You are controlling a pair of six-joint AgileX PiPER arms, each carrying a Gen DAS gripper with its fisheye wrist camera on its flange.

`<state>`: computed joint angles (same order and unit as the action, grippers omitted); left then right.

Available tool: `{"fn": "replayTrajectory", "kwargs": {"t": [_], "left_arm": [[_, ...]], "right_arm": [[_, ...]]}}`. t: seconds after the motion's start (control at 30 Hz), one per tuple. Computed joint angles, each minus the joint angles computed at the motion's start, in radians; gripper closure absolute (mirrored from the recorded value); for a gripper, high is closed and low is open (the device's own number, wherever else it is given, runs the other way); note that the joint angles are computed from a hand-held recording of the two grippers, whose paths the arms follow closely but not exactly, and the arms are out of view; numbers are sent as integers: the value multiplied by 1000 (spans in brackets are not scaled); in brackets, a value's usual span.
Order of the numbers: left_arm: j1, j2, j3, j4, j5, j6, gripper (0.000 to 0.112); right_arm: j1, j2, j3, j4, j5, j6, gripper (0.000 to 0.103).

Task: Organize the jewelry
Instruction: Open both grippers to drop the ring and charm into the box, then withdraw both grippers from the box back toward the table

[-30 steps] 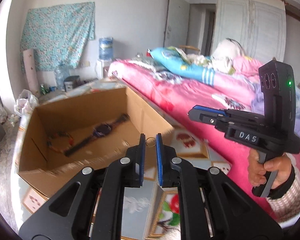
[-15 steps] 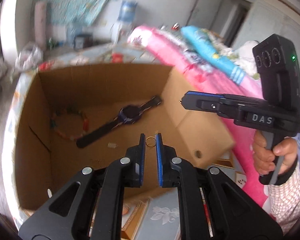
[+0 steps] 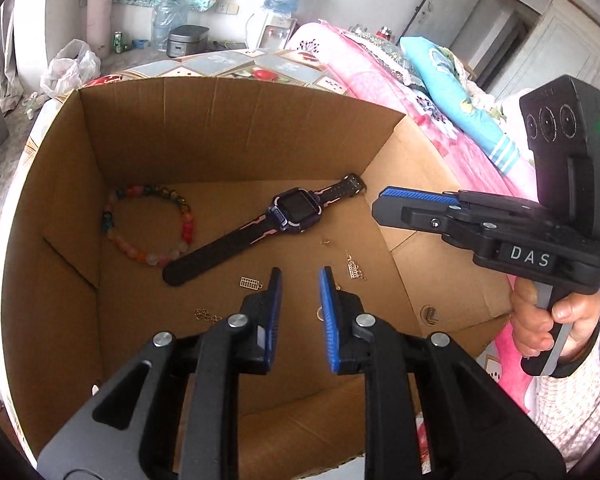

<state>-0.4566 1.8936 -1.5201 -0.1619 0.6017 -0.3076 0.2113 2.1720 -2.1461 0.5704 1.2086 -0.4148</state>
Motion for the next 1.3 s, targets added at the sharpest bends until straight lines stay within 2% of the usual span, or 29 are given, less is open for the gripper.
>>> {"fn": "replayTrajectory", "kwargs": {"t": [0.23, 0.33, 0.47, 0.63, 0.73, 0.87, 1.0, 1.13, 1.23, 1.3], "left_arm": [[-31, -58, 38, 90, -32, -80, 89], [-59, -114, 91, 163, -67, -135, 87], [-108, -213, 192, 312, -131, -259, 73], [-185, -346, 343, 531, -169, -462, 55], [-232, -429, 444, 647, -181, -587, 45], [-288, -500, 545, 770, -191, -713, 33], [-360, -503, 597, 887, -147, -850, 29], [-407, -446, 598, 890, -89, -919, 28], [-434, -408, 600, 910, -54, -988, 28], [-444, -382, 601, 903, -49, -1016, 27]], "right_arm": [[-26, -97, 128, 67, -79, -62, 89], [-62, -210, 272, 151, -138, -143, 89], [-136, -378, 492, 285, -190, -283, 88], [-266, -586, 789, 430, -214, -449, 75], [-333, -703, 965, 449, -236, -501, 65], [-351, -796, 1124, 407, -293, -498, 50], [-278, -834, 1258, 307, -431, -431, 42], [-128, -811, 1317, 71, -612, -191, 39], [-59, -797, 1333, -71, -673, -58, 34], [-3, -794, 1337, -223, -717, 79, 29]]}}
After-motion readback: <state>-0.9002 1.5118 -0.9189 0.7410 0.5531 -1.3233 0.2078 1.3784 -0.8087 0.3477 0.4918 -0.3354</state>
